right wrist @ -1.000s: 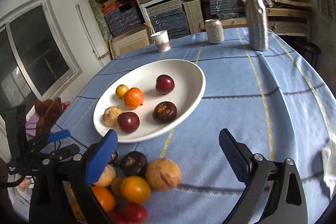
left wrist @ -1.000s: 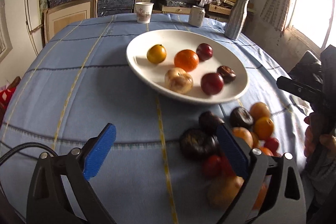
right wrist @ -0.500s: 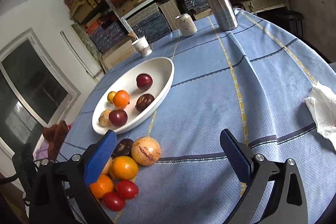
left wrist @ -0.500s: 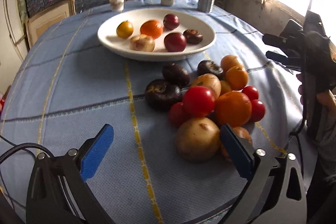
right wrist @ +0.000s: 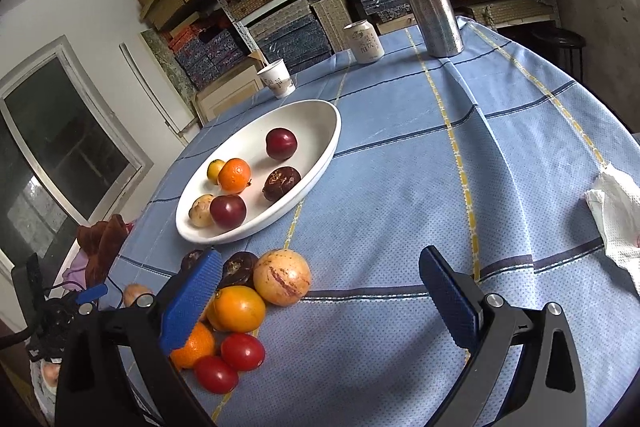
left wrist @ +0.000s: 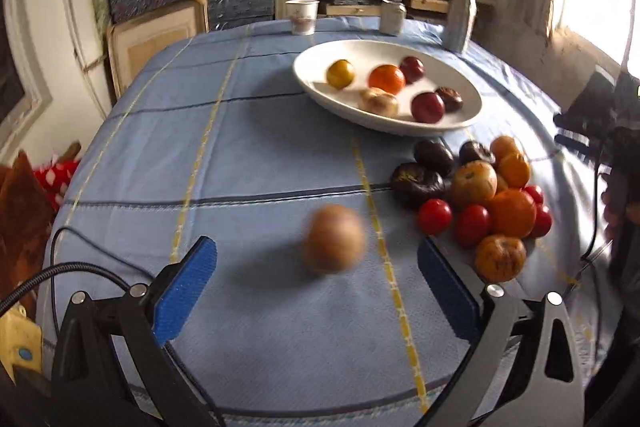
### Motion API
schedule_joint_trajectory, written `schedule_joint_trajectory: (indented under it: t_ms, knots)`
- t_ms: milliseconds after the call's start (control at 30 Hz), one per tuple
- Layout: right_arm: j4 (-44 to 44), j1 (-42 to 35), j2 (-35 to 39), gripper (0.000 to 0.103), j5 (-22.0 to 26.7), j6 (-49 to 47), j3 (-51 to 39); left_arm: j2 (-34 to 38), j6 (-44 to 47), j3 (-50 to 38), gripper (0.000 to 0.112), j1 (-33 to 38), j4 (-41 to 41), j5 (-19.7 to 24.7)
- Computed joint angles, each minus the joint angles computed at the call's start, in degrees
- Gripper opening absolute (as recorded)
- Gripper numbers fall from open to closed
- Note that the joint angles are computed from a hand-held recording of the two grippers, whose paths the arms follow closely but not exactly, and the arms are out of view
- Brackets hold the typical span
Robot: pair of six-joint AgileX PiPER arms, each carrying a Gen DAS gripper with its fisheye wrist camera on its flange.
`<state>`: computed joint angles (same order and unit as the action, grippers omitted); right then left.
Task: Organize fruits
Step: 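Move both open tools back toward the remaining fruit pile, then grasp a round yellow potato with the left tool while the right tool grasps a red tomato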
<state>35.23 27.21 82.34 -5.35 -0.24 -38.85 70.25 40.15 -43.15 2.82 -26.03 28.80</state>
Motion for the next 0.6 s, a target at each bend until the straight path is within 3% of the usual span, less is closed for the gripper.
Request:
schedule_joint_trajectory:
  t_ms: [33, 100, 200, 400, 567, 600]
  knots:
    - [-0.02, -0.06, 0.03, 0.1, 0.03, -0.06, -0.1, 1.44, -4.16, -0.01, 0.099, -2.37, 4.12, -2.27]
    - [0.14, 0.0, -0.05, 0.1, 0.06, -0.25, -0.06, 3.07, -6.52, -0.63, 0.099, -2.62, 5.89, -2.61]
    - [-4.51, 0.05, -0.17, 0.1, 0.08, 3.9, -0.05, 5.05, 0.14, -2.25, 0.099, 1.3, -2.27, -0.33]
    - [9.04, 0.82, 0.11, 0.1, 0.7, -9.97, -0.69, 7.71, 3.47, -5.1, 0.097, 4.83, -7.79, -0.09]
    - [12.51, 1.02, 0.04, 0.1, 0.75, -13.35, -0.79, 11.58, -1.66, -7.12, 0.066, 3.29, -3.28, -0.52]
    - [11.22, 0.93, 0.05, 0.1, 0.73, -12.1, -0.76, 11.88, -2.69, -7.12, 0.066, 2.35, -1.79, -0.67]
